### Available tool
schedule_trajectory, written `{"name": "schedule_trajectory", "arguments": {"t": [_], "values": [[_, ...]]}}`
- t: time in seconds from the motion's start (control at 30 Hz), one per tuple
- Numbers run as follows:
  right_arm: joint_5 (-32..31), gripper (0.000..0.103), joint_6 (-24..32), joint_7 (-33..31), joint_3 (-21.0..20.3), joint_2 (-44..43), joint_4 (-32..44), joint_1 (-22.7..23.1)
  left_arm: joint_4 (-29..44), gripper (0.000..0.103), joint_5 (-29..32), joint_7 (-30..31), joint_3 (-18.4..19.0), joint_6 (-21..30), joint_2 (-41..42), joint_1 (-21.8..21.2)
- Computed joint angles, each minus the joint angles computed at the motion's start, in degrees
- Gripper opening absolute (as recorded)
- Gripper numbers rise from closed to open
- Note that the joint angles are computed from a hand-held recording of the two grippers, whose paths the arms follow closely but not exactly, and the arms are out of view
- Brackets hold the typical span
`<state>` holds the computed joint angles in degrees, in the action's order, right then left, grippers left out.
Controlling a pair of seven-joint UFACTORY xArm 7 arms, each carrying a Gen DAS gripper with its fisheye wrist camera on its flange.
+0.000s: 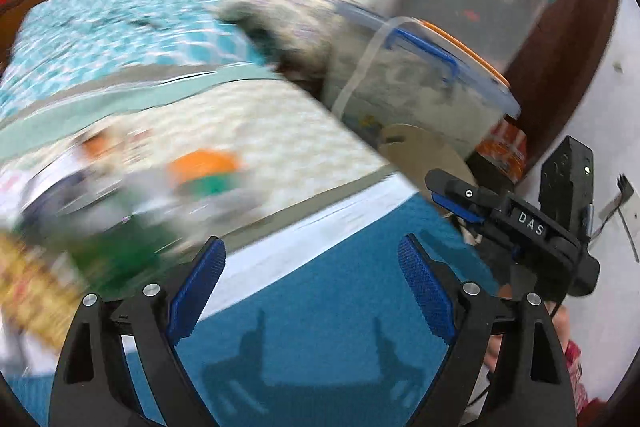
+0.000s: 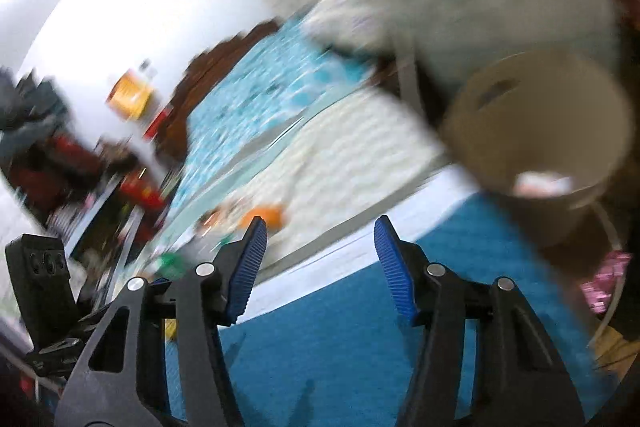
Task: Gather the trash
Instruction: 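Carry both items over the beige bin and open both tools to drop them, then grasp the yellow medicine box with the left tool while the right tool grasps the green can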
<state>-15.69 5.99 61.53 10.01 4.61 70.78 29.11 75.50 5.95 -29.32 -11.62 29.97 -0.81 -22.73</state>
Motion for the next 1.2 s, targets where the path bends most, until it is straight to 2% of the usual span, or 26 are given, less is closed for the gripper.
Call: {"name": "schedule_trajectory", "arguments": {"t": [0.07,0.1,0.17,0.3,0.4,0.53,0.67,0.8,0.87,1.03,1.2], "values": [[4.79,0.058,1.29,-7.40,3.93,4.70,5.46,0.27,-6.72,0.084,-0.88,-0.87,1.16,-0.81,-6.29,1.38],[6.21,0.058,2.09,-9.88,4.74,6.51,7.87,1.06,-11.73,0.084,-1.22,-2.27,2.00,-0.85,-11.19,2.77],[8.14,0.060,4.65,-14.95,6.31,11.34,14.30,2.76,-17.06,0.084,-2.37,-3.64,2.71,-0.80,-16.51,5.09],[7.43,0.060,11.43,-19.39,4.20,20.04,27.40,9.21,-25.86,0.083,-7.29,-5.37,5.97,-0.60,-25.15,9.24],[8.76,0.062,15.65,-21.11,2.47,25.37,35.57,12.12,-28.49,0.083,-11.60,-2.69,8.49,-1.43,-27.01,9.34],[8.43,0.066,19.61,-21.03,-0.63,30.15,43.31,15.88,-29.36,0.082,-17.28,1.88,10.59,-2.29,-25.95,8.00],[9.03,0.069,21.82,-22.14,-1.45,34.34,49.48,17.13,-27.94,0.081,-20.46,5.49,10.59,-3.51,-23.50,7.28],[9.57,0.075,22.22,-23.35,-2.11,37.55,53.84,18.15,-26.72,0.077,-23.77,8.50,10.76,-3.85,-20.88,6.55],[10.04,0.075,24.32,-23.95,-2.31,39.76,57.36,18.57,-26.35,0.076,-24.84,9.46,10.51,-3.94,-19.91,6.55],[11.24,0.075,25.26,-24.70,-2.74,41.49,60.14,18.83,-25.04,0.068,-27.16,10.64,10.17,-3.33,-17.13,6.87],[12.03,0.075,26.36,-25.75,-2.93,43.32,63.09,19.10,-24.53,0.066,-29.40,11.75,9.71,-4.60,-15.78,7.08]]}}
